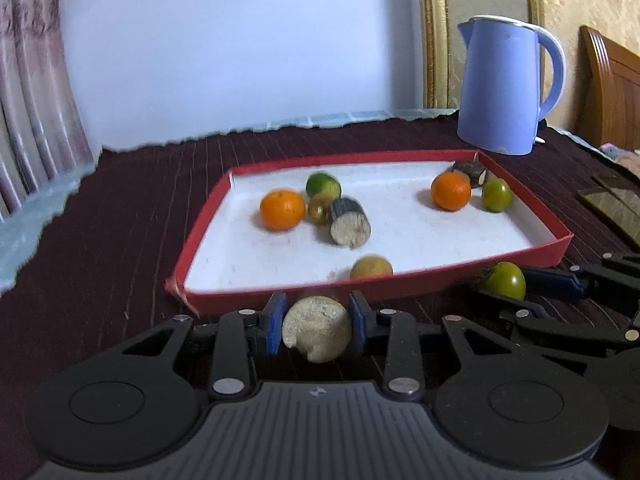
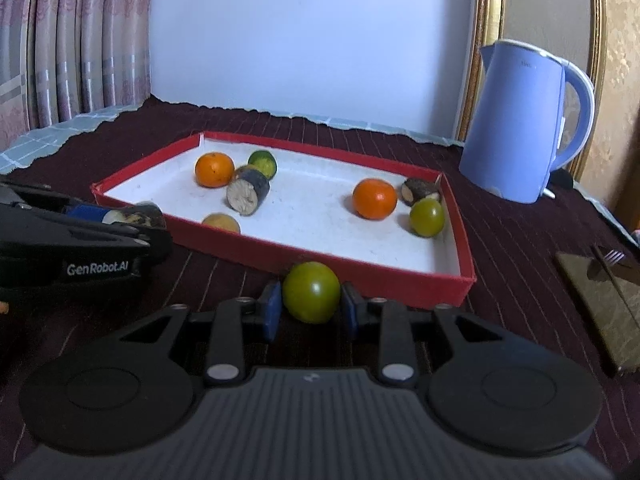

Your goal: Organize fruits

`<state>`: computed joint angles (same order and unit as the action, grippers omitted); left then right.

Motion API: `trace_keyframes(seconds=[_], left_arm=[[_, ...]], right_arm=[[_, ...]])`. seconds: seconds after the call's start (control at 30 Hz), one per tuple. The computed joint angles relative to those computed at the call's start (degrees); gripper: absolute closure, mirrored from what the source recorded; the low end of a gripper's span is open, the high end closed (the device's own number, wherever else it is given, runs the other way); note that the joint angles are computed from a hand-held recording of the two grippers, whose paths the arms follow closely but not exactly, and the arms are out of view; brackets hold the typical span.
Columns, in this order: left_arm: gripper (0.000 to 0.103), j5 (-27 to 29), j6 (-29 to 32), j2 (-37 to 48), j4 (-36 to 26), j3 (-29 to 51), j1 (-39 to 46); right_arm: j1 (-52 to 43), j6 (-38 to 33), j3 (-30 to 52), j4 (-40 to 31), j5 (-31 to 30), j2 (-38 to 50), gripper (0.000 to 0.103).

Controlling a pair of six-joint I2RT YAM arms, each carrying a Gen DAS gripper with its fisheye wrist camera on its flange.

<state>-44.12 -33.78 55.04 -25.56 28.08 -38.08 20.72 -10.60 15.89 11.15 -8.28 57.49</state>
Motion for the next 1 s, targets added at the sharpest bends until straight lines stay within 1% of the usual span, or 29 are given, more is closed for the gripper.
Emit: trace_keyframes(seconds=[0.1,0.17,0.27,0.43,0.5,0.6,0.67,0.77,0.8,0.87,0.9,0.93,0.97,1.0], left_arm=[[0.07,-1.3,0.8,0.8,0.8,1.2,0.8],[0.07,-1.3,1.3,1.1,1.8,1.7,1.9],[0.07,-1.2,1.7,1.5,2.8,2.3,3.5],[0.071,-0.1,2.3,2.2,4.7,2.4,6.1],[0.071,1.3,2.9,1.7,4.9,2.1,7.8],[0.071,3.5,3.5,-1.0,4.7,0.8,10.8],[0.071,6.5,5.0,-4.1,4.0,-0.2,13.0],[0.071,10.9,8.4,-11.0,2.0,-2.6,14.8],[0.071,12.5,9.9,-14.8,1.1,-4.1,14.9],[0.07,13.8,11.8,-18.9,-0.6,-5.7,14.3],[0.066,12.7,11.5,-20.1,-1.7,-6.4,12.7],[0.051,11.0,10.7,-20.5,-2.8,-7.1,10.4],[0.04,9.4,9.8,-20.2,-3.4,-7.4,8.3],[0.029,6.8,8.5,-19.9,-3.8,-8.1,5.1]], right_arm=[[0.0,0.4,0.8,0.1,0.3,-0.3,0.073],[-0.7,0.8,1.7,-0.5,-1.3,-0.3,0.074],[0.5,0.9,2.1,0.5,1.5,-0.5,0.074],[-0.2,1.0,3.2,0.5,1.0,-0.9,0.074],[-0.7,1.0,3.6,0.9,0.9,-0.3,0.074],[-2.3,1.2,3.7,0.9,-0.2,0.1,0.077],[-3.4,1.1,3.9,0.7,-1.5,0.4,0.077],[-4.1,1.0,3.7,0.4,-2.2,-0.1,0.077],[-4.4,0.4,3.6,-0.2,-2.9,-0.4,0.077],[-4.6,-0.9,3.5,-1.4,-4.3,-0.3,0.076],[-4.3,-1.2,3.0,-1.0,-4.0,-0.1,0.074],[-3.8,-1.6,2.6,-0.8,-3.1,0.2,0.064],[-3.2,-2.0,2.1,-0.7,-2.4,0.4,0.055],[-2.8,-2.4,1.3,0.0,-1.8,0.5,0.037]])
